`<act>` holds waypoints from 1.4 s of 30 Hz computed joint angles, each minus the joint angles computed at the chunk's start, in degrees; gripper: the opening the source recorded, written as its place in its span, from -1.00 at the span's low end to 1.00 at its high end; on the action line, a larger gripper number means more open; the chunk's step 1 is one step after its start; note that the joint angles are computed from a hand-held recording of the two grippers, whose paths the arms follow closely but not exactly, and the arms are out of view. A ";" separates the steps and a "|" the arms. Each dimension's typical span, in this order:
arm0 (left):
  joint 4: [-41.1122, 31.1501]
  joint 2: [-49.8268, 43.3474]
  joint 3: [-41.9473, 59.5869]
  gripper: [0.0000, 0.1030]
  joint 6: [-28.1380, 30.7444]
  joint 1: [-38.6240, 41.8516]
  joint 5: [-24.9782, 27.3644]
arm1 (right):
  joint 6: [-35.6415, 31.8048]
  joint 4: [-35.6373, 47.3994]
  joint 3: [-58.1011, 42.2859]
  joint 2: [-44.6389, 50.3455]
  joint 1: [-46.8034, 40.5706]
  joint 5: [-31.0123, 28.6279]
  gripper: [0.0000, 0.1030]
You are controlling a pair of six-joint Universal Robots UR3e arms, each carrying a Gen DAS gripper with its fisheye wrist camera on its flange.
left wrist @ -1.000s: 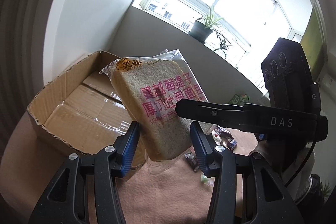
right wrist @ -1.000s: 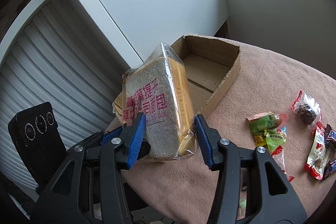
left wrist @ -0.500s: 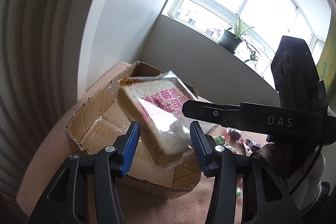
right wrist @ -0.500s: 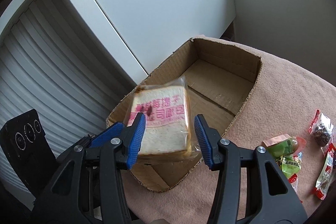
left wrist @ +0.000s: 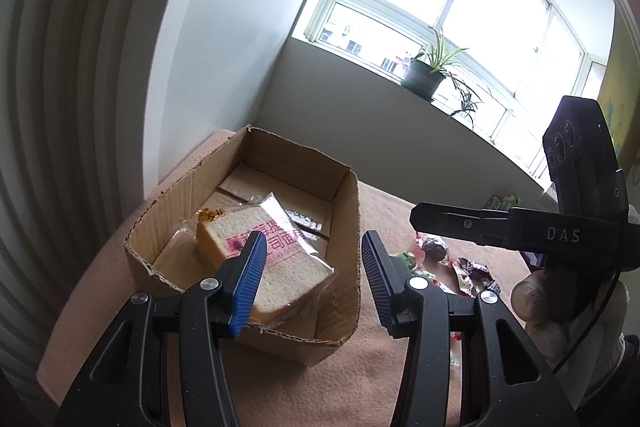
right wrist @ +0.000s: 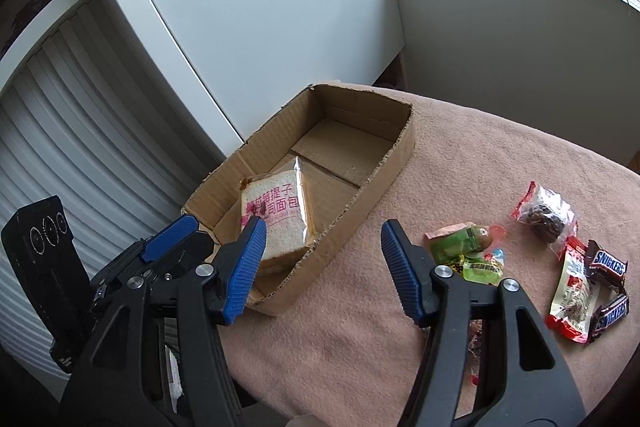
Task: Organize snacks
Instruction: 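Grasp the black candy packet with the left tool while the right tool grasps the dried-fruit bag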
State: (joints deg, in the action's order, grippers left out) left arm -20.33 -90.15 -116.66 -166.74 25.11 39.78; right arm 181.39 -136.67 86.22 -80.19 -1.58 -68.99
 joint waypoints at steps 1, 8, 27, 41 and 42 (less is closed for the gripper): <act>-0.23 -0.06 0.07 -0.09 0.20 -0.53 0.10 | -0.05 -0.36 2.56 -2.13 -0.89 -0.13 0.21; -1.58 2.02 -1.47 -0.07 2.93 -4.54 0.34 | -2.71 -1.11 19.67 -17.35 -8.90 -0.66 0.21; -13.65 -5.56 6.26 -0.04 7.79 -20.30 9.26 | -15.44 -2.06 27.22 -14.01 -13.85 -2.58 0.25; -12.11 -12.80 13.36 -0.04 4.78 -29.50 19.96 | -22.16 -3.71 22.42 -3.98 -15.66 0.46 0.34; -12.37 -13.31 14.00 -0.04 4.59 -29.78 20.37 | -22.35 -3.49 22.39 -3.66 -16.29 1.26 0.34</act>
State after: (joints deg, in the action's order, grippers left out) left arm -32.71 -103.46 -102.66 -162.15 -4.67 60.14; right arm 159.05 -140.16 108.61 -83.86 -17.88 -67.73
